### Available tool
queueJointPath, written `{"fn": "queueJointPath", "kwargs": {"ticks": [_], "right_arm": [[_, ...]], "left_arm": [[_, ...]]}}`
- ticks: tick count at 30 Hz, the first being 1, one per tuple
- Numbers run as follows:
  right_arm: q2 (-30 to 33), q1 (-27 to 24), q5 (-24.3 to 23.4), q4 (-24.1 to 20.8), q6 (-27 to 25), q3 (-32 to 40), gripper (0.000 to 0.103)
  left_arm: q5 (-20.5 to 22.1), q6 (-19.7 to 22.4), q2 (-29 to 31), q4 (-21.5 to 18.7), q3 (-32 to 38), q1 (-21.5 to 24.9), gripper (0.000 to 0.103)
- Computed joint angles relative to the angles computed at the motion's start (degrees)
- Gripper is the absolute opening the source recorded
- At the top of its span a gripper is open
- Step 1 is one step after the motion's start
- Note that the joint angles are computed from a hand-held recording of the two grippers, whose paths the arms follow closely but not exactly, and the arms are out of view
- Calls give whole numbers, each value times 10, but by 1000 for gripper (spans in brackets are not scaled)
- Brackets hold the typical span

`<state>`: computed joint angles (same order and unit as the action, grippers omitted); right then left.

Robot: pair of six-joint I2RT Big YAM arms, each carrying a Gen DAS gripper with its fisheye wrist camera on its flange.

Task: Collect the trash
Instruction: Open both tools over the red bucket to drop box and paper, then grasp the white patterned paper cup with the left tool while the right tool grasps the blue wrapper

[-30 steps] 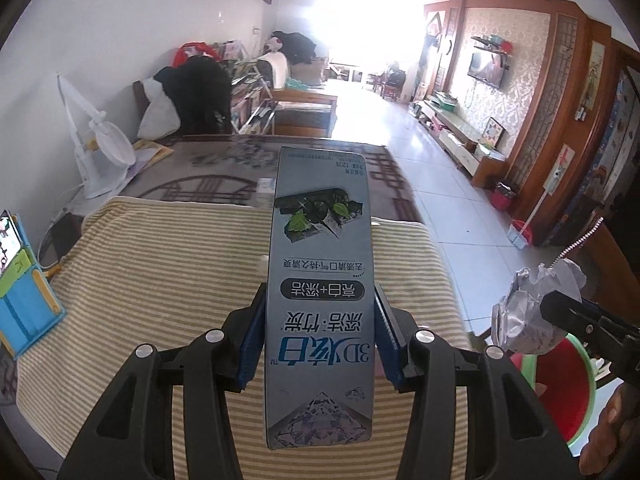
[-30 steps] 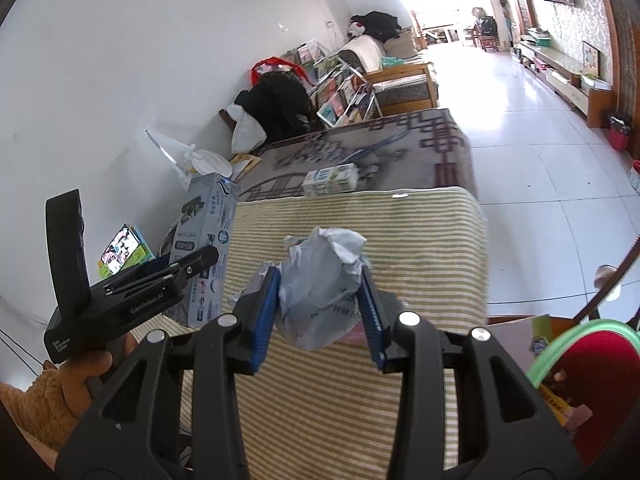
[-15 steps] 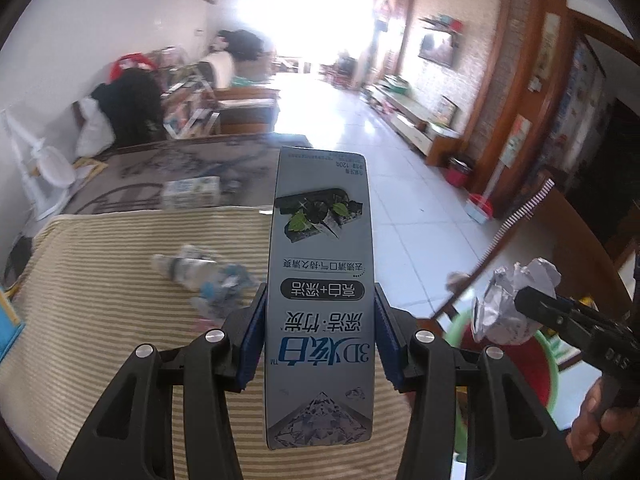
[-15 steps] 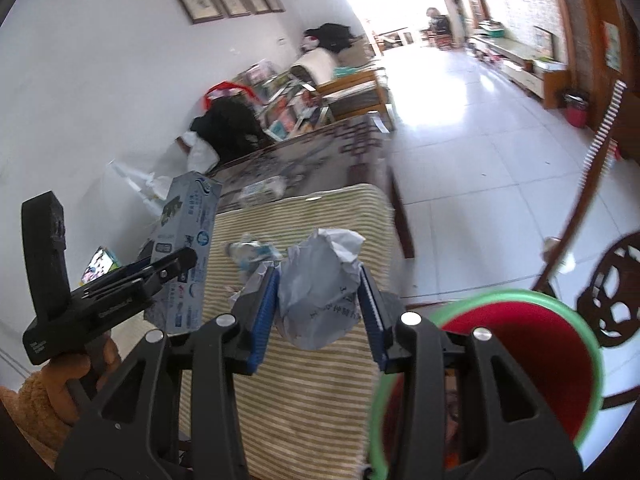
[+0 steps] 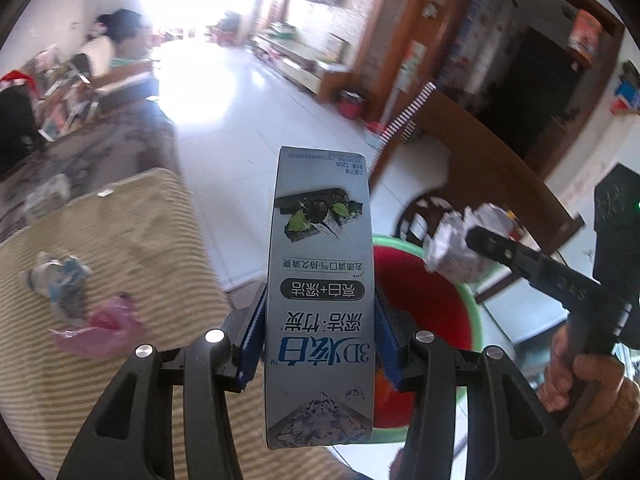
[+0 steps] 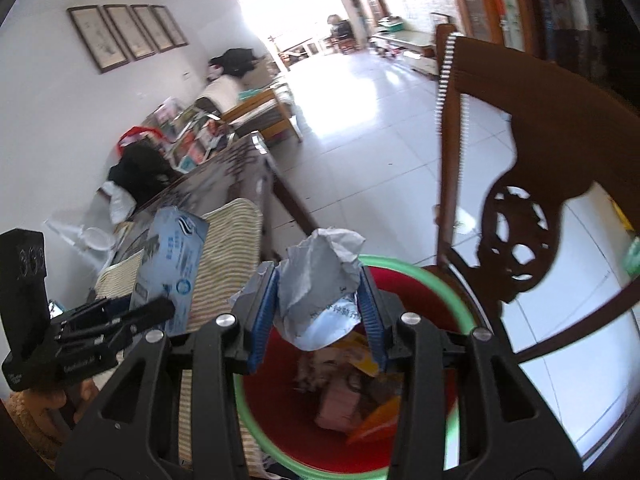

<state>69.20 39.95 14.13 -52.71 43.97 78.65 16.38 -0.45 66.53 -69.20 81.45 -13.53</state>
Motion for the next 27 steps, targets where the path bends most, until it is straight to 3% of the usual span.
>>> {"fn": "queueJointPath", "kwargs": {"ticks": [6,7,8,9,11,20,27], "right_arm": [[-2,-5,19,-31,8,-2,40],[-1,-6,26,-39,12,0,45],[1,-4,35,-45,20,1,49],[-1,-5,38,-39,30,-2,57],[0,-7,36,-33,38,-3,61],[61,10,25,-34,15,56,65],[154,37,-8,-42,-13,147,69]], "left_arm": [[16,22,14,-32,-1,-31,51],[10,23,18,-38,2,-33,62],[8,24,19,-41,4,-31,66],[10,22,18,-39,3,-28,68],[12,19,17,-33,5,-14,69],[-7,18,3,6,-8,77,70],[0,45,4,14,-14,203,70]]}}
